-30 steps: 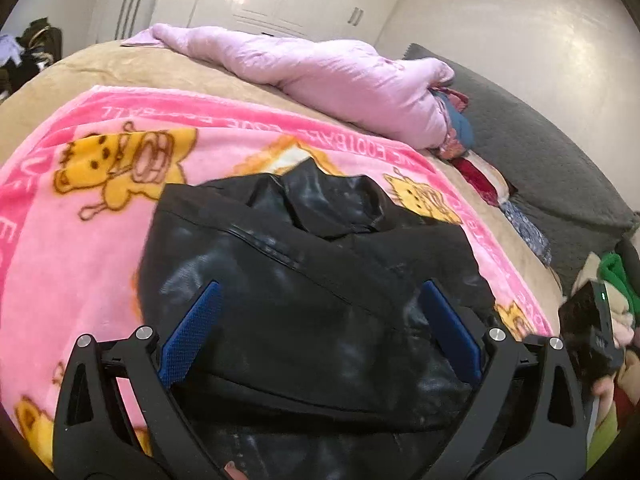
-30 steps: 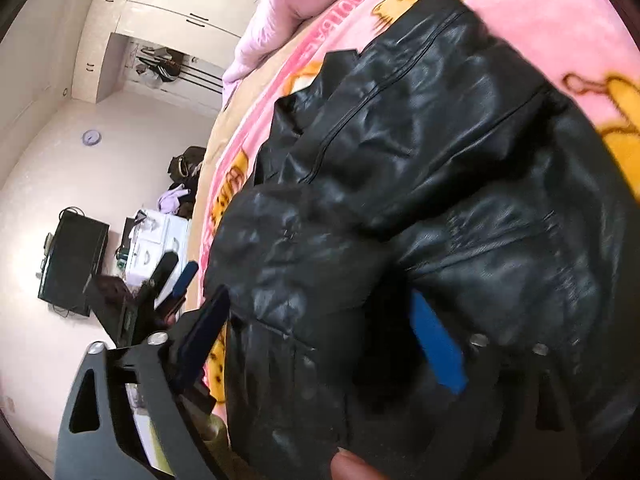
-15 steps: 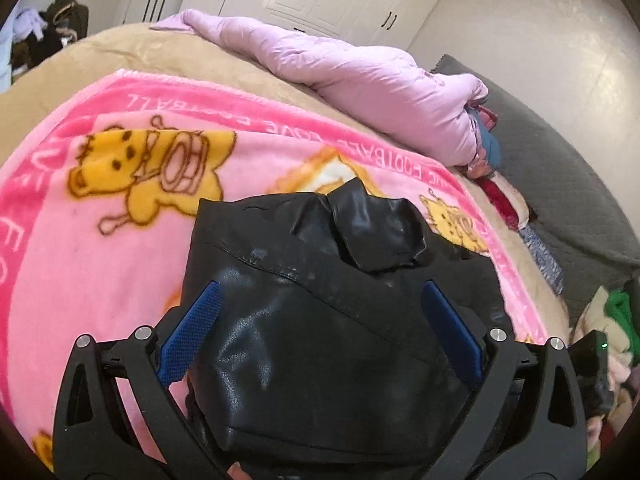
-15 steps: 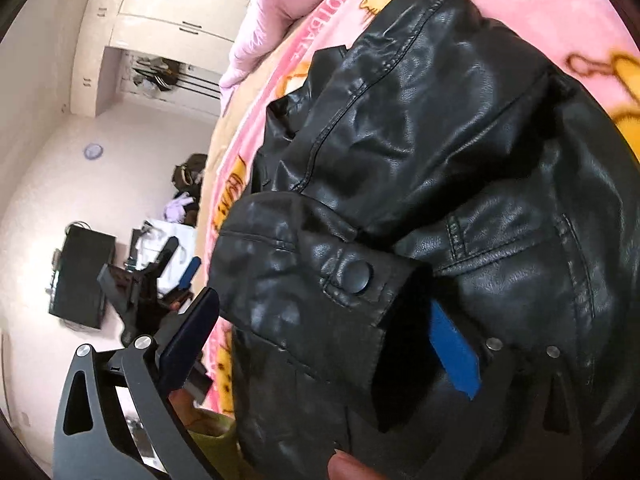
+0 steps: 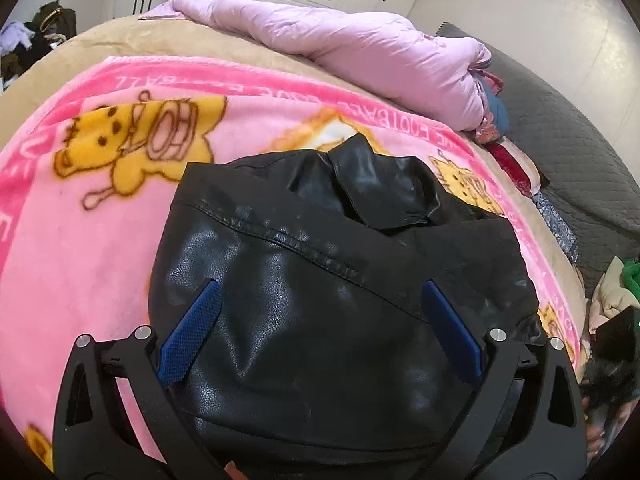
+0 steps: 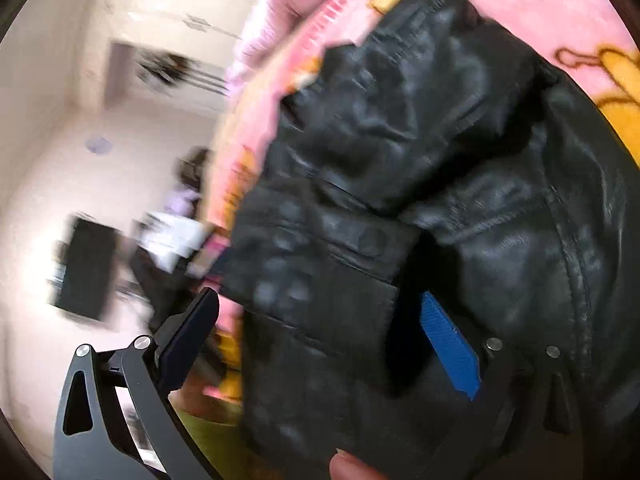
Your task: Fold large clothes
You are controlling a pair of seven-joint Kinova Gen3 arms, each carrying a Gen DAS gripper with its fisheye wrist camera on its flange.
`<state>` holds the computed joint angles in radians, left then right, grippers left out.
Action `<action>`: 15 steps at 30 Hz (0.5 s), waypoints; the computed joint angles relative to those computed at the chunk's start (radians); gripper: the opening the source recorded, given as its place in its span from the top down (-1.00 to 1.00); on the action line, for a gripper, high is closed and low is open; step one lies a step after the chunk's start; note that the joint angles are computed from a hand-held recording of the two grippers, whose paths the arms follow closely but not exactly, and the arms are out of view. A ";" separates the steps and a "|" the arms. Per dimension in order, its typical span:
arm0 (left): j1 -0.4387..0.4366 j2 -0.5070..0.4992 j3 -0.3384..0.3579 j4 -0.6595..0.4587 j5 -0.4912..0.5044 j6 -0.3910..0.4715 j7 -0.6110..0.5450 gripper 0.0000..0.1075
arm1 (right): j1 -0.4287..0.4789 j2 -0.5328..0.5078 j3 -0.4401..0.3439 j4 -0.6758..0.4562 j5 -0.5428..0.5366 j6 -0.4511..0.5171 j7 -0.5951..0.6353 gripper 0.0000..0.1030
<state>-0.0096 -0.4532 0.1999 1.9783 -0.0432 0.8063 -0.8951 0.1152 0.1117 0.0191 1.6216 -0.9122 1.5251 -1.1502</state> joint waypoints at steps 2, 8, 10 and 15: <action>0.006 -0.010 -0.012 0.006 0.009 -0.011 -0.003 -0.74 | -0.037 -0.028 -0.019 0.015 0.065 -0.065 -0.003 -0.92; -0.009 -0.050 -0.026 0.011 0.020 -0.025 -0.003 -0.74 | -0.121 -0.133 -0.060 0.044 0.201 -0.287 0.044 0.65; -0.017 -0.069 -0.035 0.013 0.026 -0.035 -0.002 -0.74 | -0.167 -0.166 -0.037 0.058 0.201 -0.352 0.082 0.80; -0.052 -0.117 -0.049 0.019 0.027 -0.052 -0.002 -0.74 | -0.227 -0.239 -0.021 -0.007 0.206 -0.462 0.201 0.85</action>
